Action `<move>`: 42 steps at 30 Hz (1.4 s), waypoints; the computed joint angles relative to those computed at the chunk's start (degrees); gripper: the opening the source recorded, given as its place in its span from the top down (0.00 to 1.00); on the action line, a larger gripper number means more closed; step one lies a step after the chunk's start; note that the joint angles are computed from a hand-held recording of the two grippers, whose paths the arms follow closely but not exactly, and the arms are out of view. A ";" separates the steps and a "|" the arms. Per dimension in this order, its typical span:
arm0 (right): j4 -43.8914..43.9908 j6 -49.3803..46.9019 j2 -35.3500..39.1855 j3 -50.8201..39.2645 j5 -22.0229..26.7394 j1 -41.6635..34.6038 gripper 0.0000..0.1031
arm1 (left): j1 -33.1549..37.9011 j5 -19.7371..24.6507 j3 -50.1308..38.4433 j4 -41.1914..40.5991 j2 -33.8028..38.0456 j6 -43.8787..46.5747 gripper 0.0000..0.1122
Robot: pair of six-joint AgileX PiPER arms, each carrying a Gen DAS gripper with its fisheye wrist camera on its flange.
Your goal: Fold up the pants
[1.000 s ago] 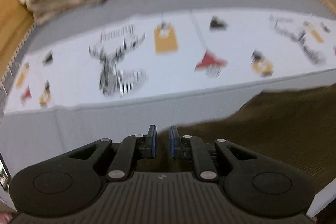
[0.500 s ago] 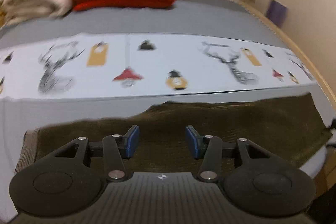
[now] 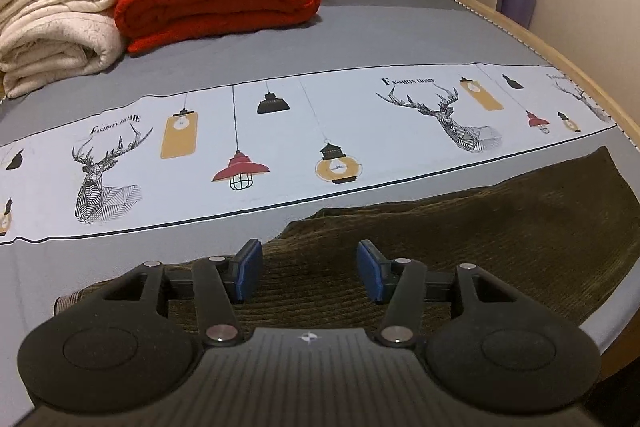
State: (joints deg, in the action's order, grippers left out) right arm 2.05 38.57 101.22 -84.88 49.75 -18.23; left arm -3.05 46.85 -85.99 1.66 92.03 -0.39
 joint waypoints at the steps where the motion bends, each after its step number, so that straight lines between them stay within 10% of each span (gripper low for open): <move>1: 0.37 0.12 -0.50 0.33 -0.54 -0.01 0.82 | 0.04 0.07 -0.02 -0.03 -0.06 0.02 0.48; 9: -7.44 6.76 -8.71 2.57 -7.40 7.00 0.85 | 0.20 -0.33 0.28 1.25 -0.26 -0.75 0.48; 18: -40.98 11.20 -12.86 -1.31 -15.08 43.79 0.85 | 3.39 0.70 -0.34 0.81 -0.70 -2.74 0.48; 24: -25.36 -12.00 -2.85 -9.85 -14.19 58.90 0.85 | 9.27 4.31 -2.21 -2.54 0.87 -3.13 0.48; 28: -9.68 -26.75 7.80 -19.98 -3.18 62.89 0.85 | 13.79 8.19 -3.96 -6.00 2.59 -2.92 0.48; 34: -13.55 -24.76 16.09 -29.50 7.89 67.79 0.85 | 17.62 11.47 -5.00 -8.42 3.19 -3.34 0.48; 42: -20.07 -31.68 7.70 -19.07 -1.18 73.32 0.85 | 18.60 11.86 -4.85 -8.79 2.35 -2.70 0.46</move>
